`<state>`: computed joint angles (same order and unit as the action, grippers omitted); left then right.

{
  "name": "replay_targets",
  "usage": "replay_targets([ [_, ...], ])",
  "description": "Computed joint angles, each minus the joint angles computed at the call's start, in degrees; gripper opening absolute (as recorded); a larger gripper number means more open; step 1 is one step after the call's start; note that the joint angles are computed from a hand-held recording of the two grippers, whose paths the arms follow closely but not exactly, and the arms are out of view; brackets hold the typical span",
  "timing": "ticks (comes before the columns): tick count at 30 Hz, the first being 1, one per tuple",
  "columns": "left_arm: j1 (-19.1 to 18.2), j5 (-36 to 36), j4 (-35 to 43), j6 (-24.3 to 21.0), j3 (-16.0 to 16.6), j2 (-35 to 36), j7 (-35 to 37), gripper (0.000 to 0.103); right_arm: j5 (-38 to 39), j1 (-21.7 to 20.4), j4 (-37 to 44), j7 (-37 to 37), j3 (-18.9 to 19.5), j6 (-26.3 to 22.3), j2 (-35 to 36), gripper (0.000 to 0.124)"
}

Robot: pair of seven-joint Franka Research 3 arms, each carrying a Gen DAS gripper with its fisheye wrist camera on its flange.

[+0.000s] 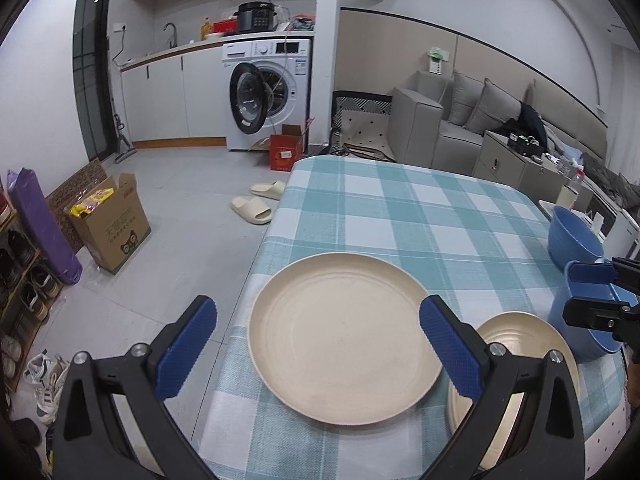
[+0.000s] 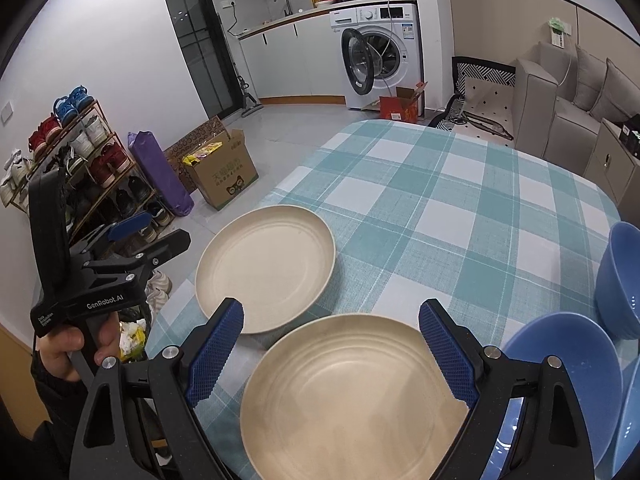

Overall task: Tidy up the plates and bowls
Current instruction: 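Move both tools back and toward the next cream plate, then close the right gripper on the cream plate rim while the left gripper closes on it too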

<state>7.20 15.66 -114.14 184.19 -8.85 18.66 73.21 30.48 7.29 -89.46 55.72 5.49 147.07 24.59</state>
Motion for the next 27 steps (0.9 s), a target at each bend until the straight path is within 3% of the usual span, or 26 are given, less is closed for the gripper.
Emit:
replay_targets([
  [2, -1.7, 0.3, 0.7, -0.6, 2.2, 0.6, -1.0, 0.102, -0.8, 0.5, 2.1, 1.2, -0.3, -0.9, 1.6, 0.091],
  [6, -0.4, -0.4, 2.0, -1.4, 1.3, 2.1, -1.1, 0.102, -2.8, 1.4, 6.4, 3.7, -0.6, -2.1, 4.9, 0.091],
  [9, -3.5, 0.3, 2.6, -1.8, 5.4, 2.8, -3.4, 0.102, -4.2, 2.0, 9.9, 5.6, -0.6, -3.4, 7.5, 0.091],
  [14, -2.9, 0.3, 4.2, -3.0, 5.2, 4.6, -4.6, 0.102, -7.1, 3.2, 16.2, 9.0, -0.9, -5.7, 12.4, 0.091],
  [17, -8.1, 2.7, 5.3, -4.1, 11.3, 5.6, -8.0, 0.102, -9.0, 3.9, 20.5, 11.3, -1.4, -7.4, 15.6, 0.091],
  [19, -7.3, 3.4, 6.4, -4.7, 10.6, 6.8, -8.1, 0.102, -10.1, 4.2, 23.3, 12.7, -1.5, -8.7, 17.7, 0.091],
  [22, -3.8, 2.3, 7.7, -6.2, 6.7, 8.3, -6.9, 0.102, -11.2, 4.3, 28.2, 14.6, -1.5, -11.1, 21.4, 0.09],
  [27, -2.8, 1.6, 9.2, -7.7, 5.7, 9.9, -6.4, 0.102, -13.4, 4.9, 36.1, 17.8, -1.9, -15.5, 27.0, 0.084],
])
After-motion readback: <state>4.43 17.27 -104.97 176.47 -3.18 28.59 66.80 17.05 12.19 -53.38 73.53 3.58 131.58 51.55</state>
